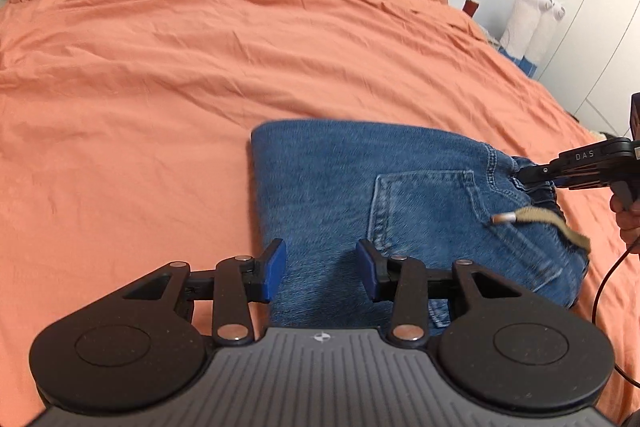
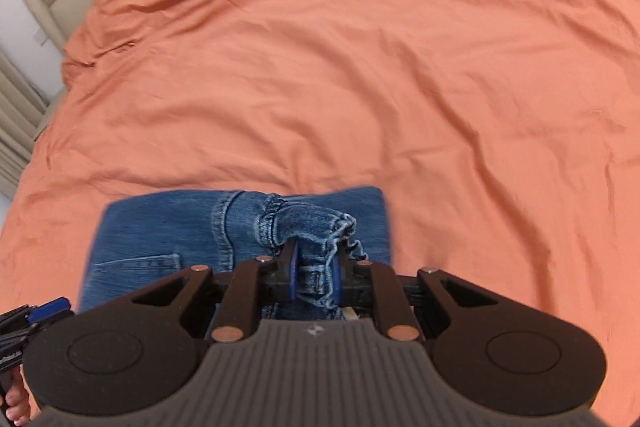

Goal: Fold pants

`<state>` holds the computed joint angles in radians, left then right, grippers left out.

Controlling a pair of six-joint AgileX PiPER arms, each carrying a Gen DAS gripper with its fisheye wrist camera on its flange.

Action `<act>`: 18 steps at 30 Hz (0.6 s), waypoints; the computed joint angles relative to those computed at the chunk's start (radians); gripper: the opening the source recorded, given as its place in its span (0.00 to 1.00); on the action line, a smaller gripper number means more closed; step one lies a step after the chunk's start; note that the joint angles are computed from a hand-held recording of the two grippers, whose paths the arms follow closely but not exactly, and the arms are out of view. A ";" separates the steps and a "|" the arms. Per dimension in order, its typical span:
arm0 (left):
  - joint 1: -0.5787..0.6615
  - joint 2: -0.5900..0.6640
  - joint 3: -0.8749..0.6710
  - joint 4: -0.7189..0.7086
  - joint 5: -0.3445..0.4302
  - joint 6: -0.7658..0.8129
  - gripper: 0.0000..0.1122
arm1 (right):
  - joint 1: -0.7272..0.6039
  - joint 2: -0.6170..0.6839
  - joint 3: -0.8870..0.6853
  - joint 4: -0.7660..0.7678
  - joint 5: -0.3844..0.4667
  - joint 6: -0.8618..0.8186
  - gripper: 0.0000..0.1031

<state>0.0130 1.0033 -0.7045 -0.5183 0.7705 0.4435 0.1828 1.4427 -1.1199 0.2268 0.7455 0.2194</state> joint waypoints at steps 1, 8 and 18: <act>-0.009 0.009 0.004 0.012 -0.012 -0.005 0.42 | -0.012 0.008 0.018 0.023 -0.018 -0.026 0.10; -0.025 -0.017 -0.019 0.137 0.024 -0.122 0.41 | -0.024 -0.035 0.072 0.002 -0.053 0.023 0.34; 0.117 -0.311 -0.048 0.124 0.379 0.021 0.43 | 0.079 -0.688 0.521 -0.176 -0.112 0.565 0.39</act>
